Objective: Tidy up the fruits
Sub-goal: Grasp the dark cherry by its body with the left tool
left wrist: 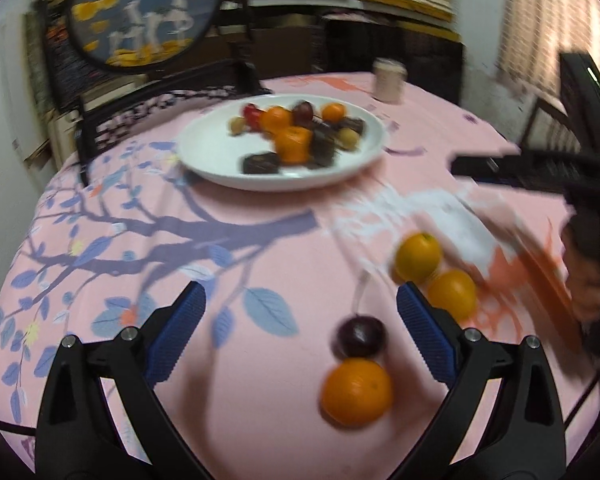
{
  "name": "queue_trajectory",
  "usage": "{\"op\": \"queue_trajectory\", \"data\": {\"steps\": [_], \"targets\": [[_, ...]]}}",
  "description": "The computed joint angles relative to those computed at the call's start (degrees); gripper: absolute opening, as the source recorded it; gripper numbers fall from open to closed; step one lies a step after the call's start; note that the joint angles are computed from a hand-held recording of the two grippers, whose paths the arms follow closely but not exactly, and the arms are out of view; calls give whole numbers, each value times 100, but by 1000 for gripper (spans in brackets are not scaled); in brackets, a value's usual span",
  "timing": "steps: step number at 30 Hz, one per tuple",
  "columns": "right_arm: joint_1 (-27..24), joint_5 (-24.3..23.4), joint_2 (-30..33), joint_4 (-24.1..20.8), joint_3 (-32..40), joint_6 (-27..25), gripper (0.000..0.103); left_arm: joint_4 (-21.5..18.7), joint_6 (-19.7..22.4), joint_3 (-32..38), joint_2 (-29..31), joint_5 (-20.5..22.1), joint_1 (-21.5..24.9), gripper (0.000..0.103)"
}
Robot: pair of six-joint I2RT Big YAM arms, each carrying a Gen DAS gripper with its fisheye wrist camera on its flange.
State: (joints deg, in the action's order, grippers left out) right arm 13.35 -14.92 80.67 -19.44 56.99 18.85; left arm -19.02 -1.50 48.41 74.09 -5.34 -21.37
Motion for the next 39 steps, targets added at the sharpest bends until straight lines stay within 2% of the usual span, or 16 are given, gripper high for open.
{"op": "queue_trajectory", "data": {"steps": [4,8,12,14,16,19,24,26,29,31,32,34,36,39], "targets": [[-16,-11,-19,2,-6,18,67,-196,221,95,155,-104,-137,98],[-39,-62,-21,-20,-6,40,67,-610,101,346,458,-344,-29,98],[-45,-101,-40,-16,-17,53,67,-608,-488,444,471,-509,484,98],[-52,-155,-60,-2,-27,64,67,-563,-860,428,410,-329,781,98],[-45,-160,-78,32,-40,72,67,-462,-1007,365,310,-102,935,98],[-39,-142,-77,39,-44,62,67,-336,-890,287,228,-27,878,98],[-37,-139,-65,35,-35,61,67,-375,-647,321,357,-410,609,96],[-32,-147,-68,43,-40,44,67,-342,-531,310,378,-585,503,92],[-20,-140,-74,48,-48,18,67,-263,-326,288,392,-616,394,81],[-12,-139,-79,59,-54,8,67,-278,-263,303,434,-615,350,70],[-1,-139,-84,61,-58,-8,67,-320,-234,334,475,-534,346,68],[14,-136,-90,56,-59,-43,67,-395,-175,387,542,-328,349,50],[47,-131,-95,43,-57,-105,67,-488,-137,459,635,-174,358,40],[103,-197,-85,3,-53,-206,67,-458,-152,482,671,25,419,35]]}}
